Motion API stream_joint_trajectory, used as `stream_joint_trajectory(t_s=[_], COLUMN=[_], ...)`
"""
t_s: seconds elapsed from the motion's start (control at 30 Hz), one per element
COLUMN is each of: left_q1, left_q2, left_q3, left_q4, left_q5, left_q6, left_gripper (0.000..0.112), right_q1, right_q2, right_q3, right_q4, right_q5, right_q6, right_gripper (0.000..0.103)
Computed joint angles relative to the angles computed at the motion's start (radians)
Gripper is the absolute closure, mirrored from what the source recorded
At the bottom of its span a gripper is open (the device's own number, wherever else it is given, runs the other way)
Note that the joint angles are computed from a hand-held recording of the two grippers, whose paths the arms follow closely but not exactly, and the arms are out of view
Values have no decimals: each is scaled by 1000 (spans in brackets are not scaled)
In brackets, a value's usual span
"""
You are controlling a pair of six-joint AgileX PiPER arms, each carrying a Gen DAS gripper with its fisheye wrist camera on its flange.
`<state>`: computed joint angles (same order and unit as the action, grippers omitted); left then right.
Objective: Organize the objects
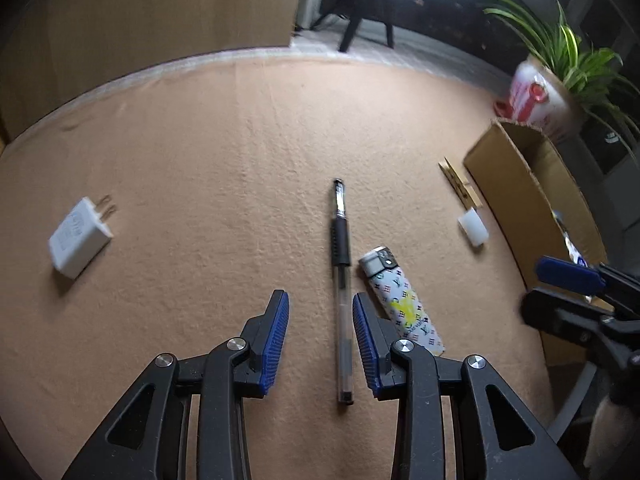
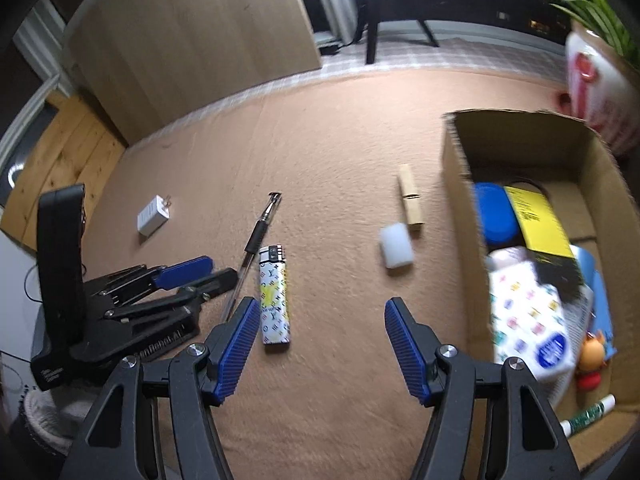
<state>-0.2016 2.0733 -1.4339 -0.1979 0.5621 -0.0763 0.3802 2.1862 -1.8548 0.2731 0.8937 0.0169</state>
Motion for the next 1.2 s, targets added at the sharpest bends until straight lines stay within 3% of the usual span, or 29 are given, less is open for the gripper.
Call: stream_joint_trajectory(t_s=[0.17,0.3,0.47,0.6,0.7,0.9,1.2], left_q1=[-6,18,59,92,116,150,150], left_q2=[48,70,64,25,0,-50,-112], left_q3=[-75,-117,-97,-22,27,117,179], left_q4=[-1,28,18,-29,-75,-168,-231], left_q5=[53,83,72,34,13,-17,-18], left_q6=[23,13,24,66,103,164,177], left_gripper=[80,97,99,99,100,102,103], right_q1=[19,29,68,101,129,146,71], right_q2=[104,165,248,324,320,275,61], right_q3=[-147,-241,-376,-495,-486,-400,-74], right_q4=[-25,-37,-76,-119,-184,-264,-97], right_q5=[86,137,202,282,273,222,36], right_q6=[14,18,26,34,33,30,-18], right_gripper=[42,43,44,56,58,82,82])
